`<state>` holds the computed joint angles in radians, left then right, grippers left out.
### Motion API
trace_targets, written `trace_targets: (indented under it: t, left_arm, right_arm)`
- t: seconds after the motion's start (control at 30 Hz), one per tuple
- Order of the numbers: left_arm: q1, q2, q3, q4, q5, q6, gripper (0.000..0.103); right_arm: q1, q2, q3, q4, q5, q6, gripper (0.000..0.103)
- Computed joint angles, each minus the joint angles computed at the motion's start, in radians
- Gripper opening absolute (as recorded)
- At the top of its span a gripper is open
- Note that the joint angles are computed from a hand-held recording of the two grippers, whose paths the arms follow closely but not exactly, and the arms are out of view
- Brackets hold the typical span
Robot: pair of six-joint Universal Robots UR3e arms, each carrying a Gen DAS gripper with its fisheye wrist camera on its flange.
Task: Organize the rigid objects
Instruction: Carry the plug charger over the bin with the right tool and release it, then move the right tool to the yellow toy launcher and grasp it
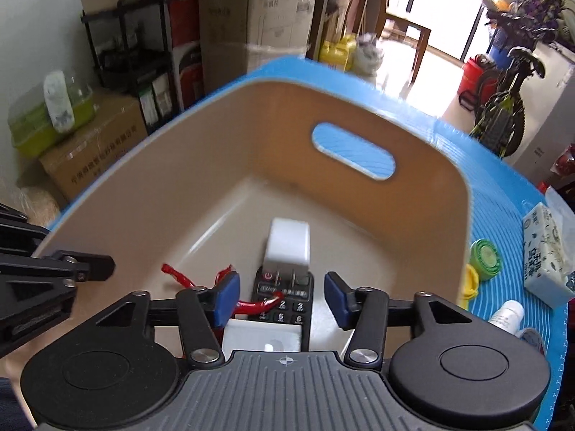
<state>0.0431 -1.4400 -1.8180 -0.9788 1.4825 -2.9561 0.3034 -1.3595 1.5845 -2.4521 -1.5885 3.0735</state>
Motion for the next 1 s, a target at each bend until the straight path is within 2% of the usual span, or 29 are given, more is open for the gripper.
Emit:
trace_targets:
  t: [0.27,0.4,0.53,0.8,1.0]
  left_arm:
    - [0.002,0.0,0.001,-0.003,-0.002,0.0,0.004]
    - [0.002,0.002,0.001,-0.004,-0.002,-0.001,0.004]
    - [0.001,0.003,0.0,-0.005,-0.002,-0.003,0.004]
    - [0.002,0.003,0.002,-0.008,-0.003,-0.003,0.004]
    - [0.001,0.003,0.003,-0.01,-0.002,-0.003,0.004]
  right_arm:
    - [-0.163,-0.31,0.249,-0.129,0.093,-0.068,0.07]
    - [-0.319,-0.468,0.327,-0.109,0.152,-0.138,0.074]
    - [-0.454,-0.537,0.367,-0.063,0.17,-0.201,0.075]
    - [-0.541,-0.491,0.503,-0.176,0.177,-0.24,0.075]
    - [-0.505,-0.331,0.525,-0.316,0.172,-0.213,0.075]
